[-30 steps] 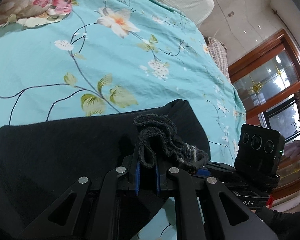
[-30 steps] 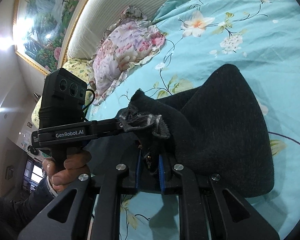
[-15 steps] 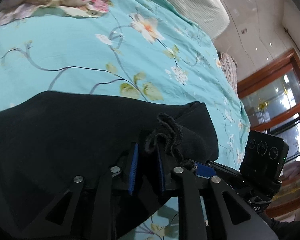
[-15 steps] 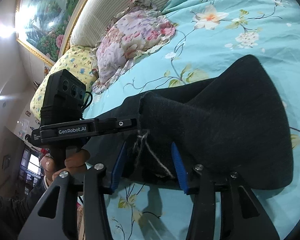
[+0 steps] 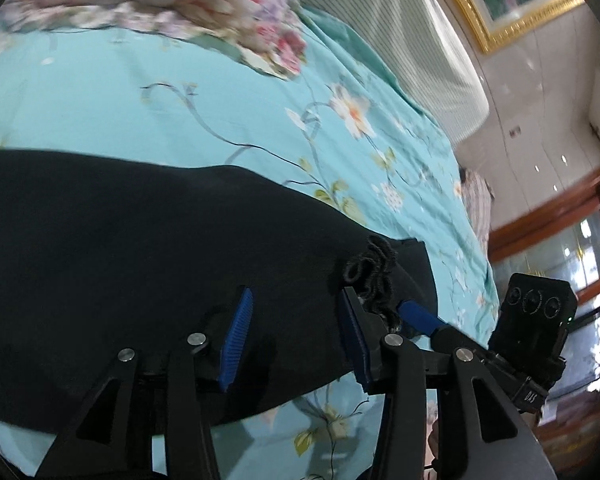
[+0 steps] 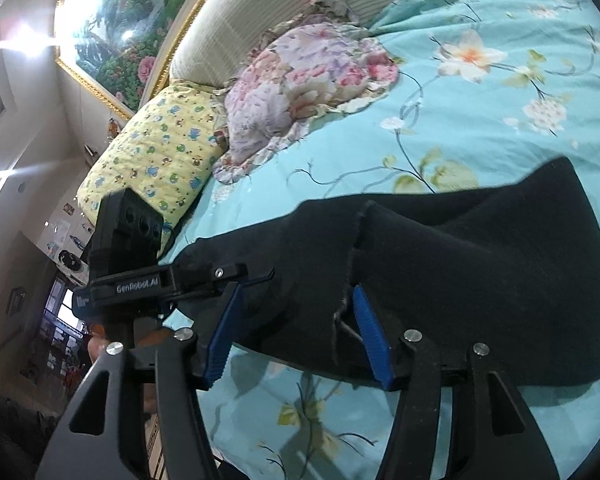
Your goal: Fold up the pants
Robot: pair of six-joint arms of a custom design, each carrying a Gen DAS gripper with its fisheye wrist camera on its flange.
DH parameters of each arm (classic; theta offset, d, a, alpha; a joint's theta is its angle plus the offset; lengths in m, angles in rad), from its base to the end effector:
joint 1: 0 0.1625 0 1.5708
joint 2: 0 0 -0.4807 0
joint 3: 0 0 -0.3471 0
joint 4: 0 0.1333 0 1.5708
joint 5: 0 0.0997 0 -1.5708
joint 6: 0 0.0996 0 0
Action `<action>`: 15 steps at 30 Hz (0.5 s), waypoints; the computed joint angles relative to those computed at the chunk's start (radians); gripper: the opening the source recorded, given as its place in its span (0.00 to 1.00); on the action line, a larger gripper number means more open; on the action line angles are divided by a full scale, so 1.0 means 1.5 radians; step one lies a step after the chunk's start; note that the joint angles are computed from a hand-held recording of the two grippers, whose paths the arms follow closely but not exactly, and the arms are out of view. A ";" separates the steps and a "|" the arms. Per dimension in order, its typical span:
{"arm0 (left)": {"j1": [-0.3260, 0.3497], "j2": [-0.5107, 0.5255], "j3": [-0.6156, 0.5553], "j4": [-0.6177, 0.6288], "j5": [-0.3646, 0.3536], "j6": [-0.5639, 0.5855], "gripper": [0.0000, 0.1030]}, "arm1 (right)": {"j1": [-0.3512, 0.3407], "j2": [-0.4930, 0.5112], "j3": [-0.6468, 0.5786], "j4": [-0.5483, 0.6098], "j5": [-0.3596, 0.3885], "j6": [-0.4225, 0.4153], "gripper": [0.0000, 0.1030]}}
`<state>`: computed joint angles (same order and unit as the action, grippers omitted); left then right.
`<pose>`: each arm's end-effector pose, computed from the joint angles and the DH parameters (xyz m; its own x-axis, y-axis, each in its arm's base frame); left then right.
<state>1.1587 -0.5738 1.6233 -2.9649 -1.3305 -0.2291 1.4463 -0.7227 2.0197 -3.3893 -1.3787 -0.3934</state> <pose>-0.1377 -0.7071 0.0651 -0.9837 0.1113 -0.1414 0.1577 0.9115 -0.3799 0.0779 -0.6039 0.1112 -0.9518 -0.3044 0.0381 -0.2785 0.8052 -0.5236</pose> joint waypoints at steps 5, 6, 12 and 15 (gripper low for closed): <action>-0.005 -0.031 0.059 -0.058 0.037 -0.023 0.44 | 0.020 0.007 -0.026 0.031 -0.003 -0.014 0.57; -0.005 -0.038 0.072 -0.070 0.041 -0.028 0.44 | 0.023 0.008 -0.030 0.037 -0.004 -0.017 0.57; 0.000 -0.077 0.143 -0.150 0.070 -0.072 0.44 | 0.047 0.022 -0.069 0.086 -0.012 -0.038 0.58; 0.001 -0.094 0.171 -0.180 0.087 -0.095 0.44 | 0.058 0.031 -0.093 0.117 -0.019 -0.051 0.58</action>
<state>1.1605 -0.7144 1.8801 -3.2356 -1.2007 -0.3711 1.5339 -0.6768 1.8808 -3.2143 -1.4071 -0.4696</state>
